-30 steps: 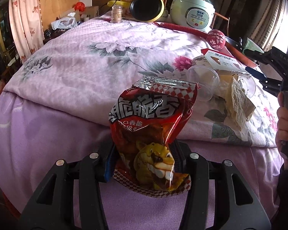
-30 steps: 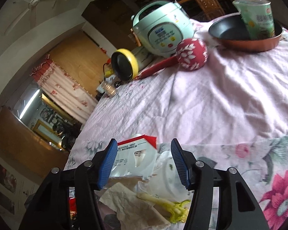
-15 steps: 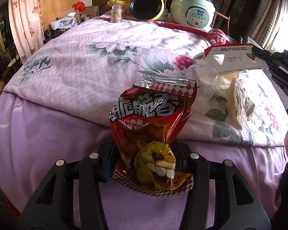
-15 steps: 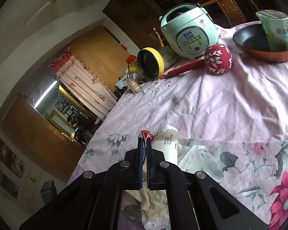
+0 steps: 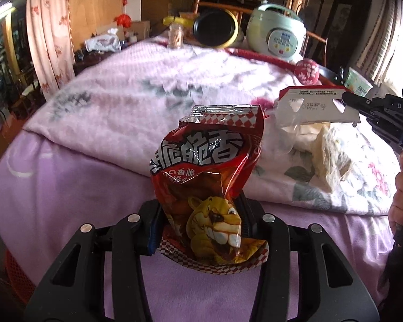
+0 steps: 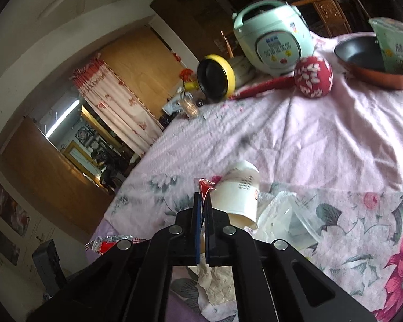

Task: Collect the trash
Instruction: 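Carry snack bag and white box to the red wastebasket and release both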

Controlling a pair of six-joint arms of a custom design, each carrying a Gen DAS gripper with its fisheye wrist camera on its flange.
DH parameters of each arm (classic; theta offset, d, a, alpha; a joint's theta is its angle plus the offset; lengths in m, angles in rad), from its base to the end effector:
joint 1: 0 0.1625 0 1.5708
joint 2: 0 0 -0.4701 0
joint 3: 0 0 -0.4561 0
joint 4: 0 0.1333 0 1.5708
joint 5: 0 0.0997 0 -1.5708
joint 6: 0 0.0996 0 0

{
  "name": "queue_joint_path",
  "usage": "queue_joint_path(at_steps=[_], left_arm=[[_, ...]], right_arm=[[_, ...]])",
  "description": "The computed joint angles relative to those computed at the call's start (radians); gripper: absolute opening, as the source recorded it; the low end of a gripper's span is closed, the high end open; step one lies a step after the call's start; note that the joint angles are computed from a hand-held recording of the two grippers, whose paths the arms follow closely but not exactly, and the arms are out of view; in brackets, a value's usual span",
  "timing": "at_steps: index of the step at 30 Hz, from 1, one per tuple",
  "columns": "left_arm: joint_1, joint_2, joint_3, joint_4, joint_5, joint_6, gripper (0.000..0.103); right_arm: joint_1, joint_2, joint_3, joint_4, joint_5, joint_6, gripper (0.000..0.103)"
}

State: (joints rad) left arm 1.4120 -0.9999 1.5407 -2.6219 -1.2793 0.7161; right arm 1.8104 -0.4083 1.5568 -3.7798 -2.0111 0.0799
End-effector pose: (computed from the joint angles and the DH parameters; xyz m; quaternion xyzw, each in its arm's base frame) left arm 0.0368 -0.7945 0.2887 0.3724 0.8827 -0.2014 0.2038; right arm 0.2652 -0.7028 -0.0239 -0.0429 -0.8480 0.5172 0.1075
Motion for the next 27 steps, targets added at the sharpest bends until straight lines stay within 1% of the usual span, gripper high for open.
queue_joint_path(at_steps=[4, 10, 16, 19, 22, 25, 27], left_arm=[[-0.005, -0.024, 0.000, -0.012, -0.011, -0.017, 0.045], [0.005, -0.057, -0.014, -0.038, -0.010, -0.046, 0.045], [0.050, -0.097, -0.044, -0.081, -0.003, -0.073, 0.045], [0.078, -0.104, -0.074, -0.094, 0.007, -0.091, 0.045], [0.120, -0.104, -0.123, -0.105, 0.020, -0.123, 0.045], [0.159, -0.100, -0.163, -0.115, 0.041, -0.141, 0.045], [0.187, -0.096, -0.190, -0.114, 0.051, -0.161, 0.045]], right_arm=[[0.018, -0.005, 0.021, -0.095, 0.013, -0.056, 0.003], [0.035, -0.003, 0.030, -0.113, 0.025, -0.098, 0.003], [0.062, 0.016, 0.026, -0.135, 0.016, -0.161, 0.003], [0.070, 0.024, 0.028, -0.145, 0.052, -0.131, 0.003], [0.083, 0.044, 0.010, -0.141, 0.093, -0.109, 0.003], [0.104, 0.076, -0.037, -0.103, 0.132, -0.096, 0.002], [0.123, 0.107, -0.092, -0.049, 0.151, -0.101, 0.002]])
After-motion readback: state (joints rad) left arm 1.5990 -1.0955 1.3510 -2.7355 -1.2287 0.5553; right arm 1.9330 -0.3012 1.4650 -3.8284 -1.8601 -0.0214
